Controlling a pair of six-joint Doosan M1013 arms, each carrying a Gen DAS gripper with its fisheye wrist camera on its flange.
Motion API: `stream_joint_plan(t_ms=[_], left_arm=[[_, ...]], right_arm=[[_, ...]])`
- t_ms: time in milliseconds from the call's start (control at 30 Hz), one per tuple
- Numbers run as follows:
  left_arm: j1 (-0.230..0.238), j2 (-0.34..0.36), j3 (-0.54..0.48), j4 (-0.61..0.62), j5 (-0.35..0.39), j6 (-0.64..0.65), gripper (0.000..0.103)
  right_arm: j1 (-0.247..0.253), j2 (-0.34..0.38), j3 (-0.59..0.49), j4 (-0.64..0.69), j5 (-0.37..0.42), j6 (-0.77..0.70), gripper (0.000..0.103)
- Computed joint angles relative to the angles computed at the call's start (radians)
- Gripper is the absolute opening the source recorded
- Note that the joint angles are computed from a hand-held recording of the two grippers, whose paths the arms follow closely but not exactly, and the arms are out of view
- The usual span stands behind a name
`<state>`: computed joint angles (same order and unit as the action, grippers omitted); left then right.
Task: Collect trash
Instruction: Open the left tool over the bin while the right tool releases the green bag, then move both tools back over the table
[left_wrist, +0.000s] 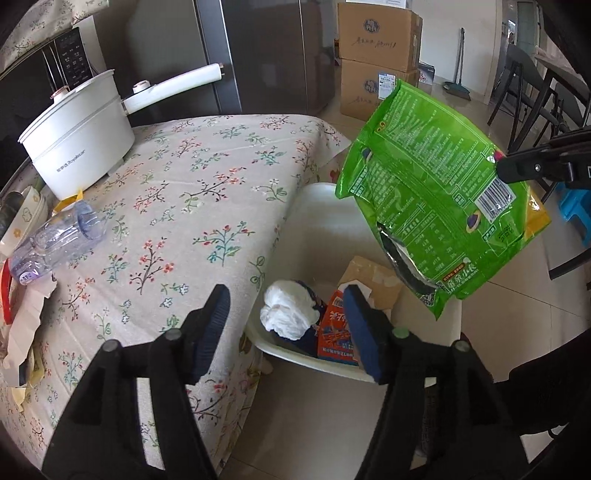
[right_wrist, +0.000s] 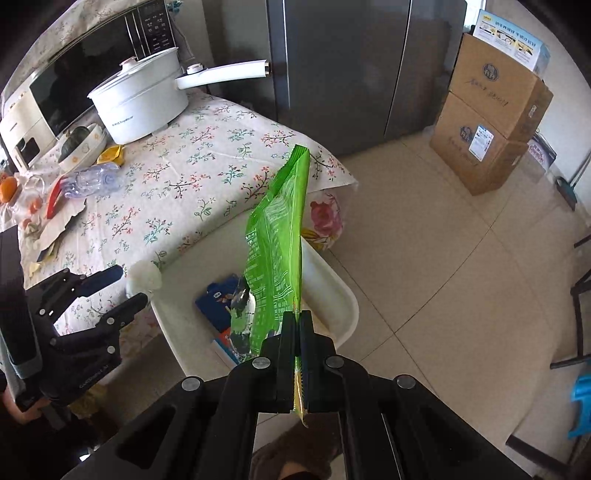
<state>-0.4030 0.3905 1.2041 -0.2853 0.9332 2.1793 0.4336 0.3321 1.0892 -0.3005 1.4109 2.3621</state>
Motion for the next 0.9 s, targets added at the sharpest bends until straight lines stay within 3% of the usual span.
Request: stream_joint_plan(t_ms=[200,500,600,633,667,900], left_arm=[[0.004,0.007,-0.016,0.044,0.015,-0.048,0.082],[0.03,0.01,-0.036,0.066,0.036,-0.13,0.085],[0.038,0.008,-0.038,0.058,0.041,-0.133,0.086],[0.04,0.007,-0.037,0.056,0.041,-0.133,0.086],[0.042,0.005,-0.036,0.057,0.039,-0.133,0.086],[0.058,-0.002,-0.039,0.07,0.038,-0.141,0.086]], right_arm=[[-0.002,0.0,0.002,0.006,0.005,0.0,0.003],[-0.003,0.013,-0.007,0.029,-0.001,-0.004,0.007],[-0.01,0.013,-0.009,0.058,-0.005,0.017,0.035],[-0.008,0.011,-0.007,0.055,-0.015,0.027,0.054],[-0.005,0.009,-0.007,0.049,-0.024,0.032,0.062],[0.005,0.024,-0.036,0.043,-0.023,0.019,0.069]])
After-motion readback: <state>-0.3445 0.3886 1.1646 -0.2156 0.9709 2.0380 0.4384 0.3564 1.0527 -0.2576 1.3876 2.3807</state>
